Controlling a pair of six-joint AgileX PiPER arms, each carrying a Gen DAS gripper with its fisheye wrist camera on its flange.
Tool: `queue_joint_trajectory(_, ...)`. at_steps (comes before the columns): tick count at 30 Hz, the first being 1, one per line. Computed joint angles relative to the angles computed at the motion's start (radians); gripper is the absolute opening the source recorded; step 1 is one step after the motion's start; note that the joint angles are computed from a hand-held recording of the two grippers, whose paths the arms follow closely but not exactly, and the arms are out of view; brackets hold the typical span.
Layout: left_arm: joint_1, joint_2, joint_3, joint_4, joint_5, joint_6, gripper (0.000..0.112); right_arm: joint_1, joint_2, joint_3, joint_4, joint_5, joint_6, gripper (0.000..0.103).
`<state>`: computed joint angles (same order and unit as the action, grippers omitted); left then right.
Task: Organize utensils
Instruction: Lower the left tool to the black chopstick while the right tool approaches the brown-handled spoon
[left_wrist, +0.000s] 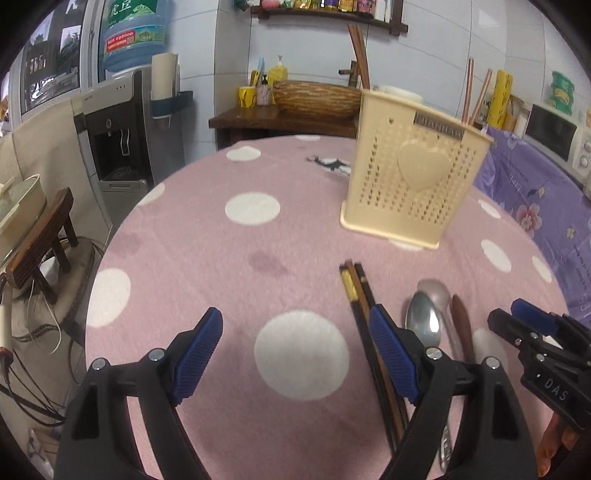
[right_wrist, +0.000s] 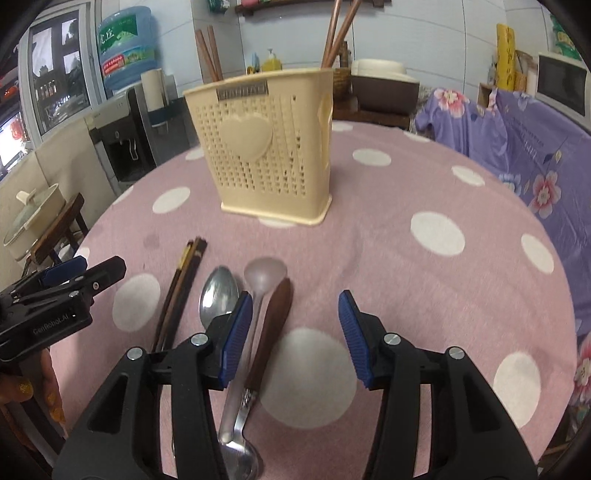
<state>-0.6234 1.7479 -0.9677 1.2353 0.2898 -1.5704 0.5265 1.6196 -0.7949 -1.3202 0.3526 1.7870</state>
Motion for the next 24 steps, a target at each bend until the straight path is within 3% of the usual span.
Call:
queue_joint_trajectory(6,-0.002,0.014,0.007,-0.012,0.033,0.036,0.080,0.005,0.028,-0.006,0.067,0.000,-0.061,0.049)
queue_joint_trajectory(10,0.005,0.022,0.002,-0.037,0.034,0.075,0.073,0.009,0.051,-0.023,0.130,-0.006,-0.126,0.047)
queue_joint_trajectory(14,0.011,0.027,-0.002,-0.099,0.011,0.145,0.064,0.003,0.083,-0.061,0.227,0.001,-0.228,0.038)
queue_joint_trajectory(20,0.003,0.032,-0.008,-0.127,0.006,0.177,0.062,-0.013,0.131,-0.137,0.418,0.012,-0.411,0.027)
queue_joint_trajectory(24,-0.008,0.038,-0.019,-0.150,0.010,0.202,0.062,-0.007,0.162,-0.185,0.462,0.047,-0.439,0.022)
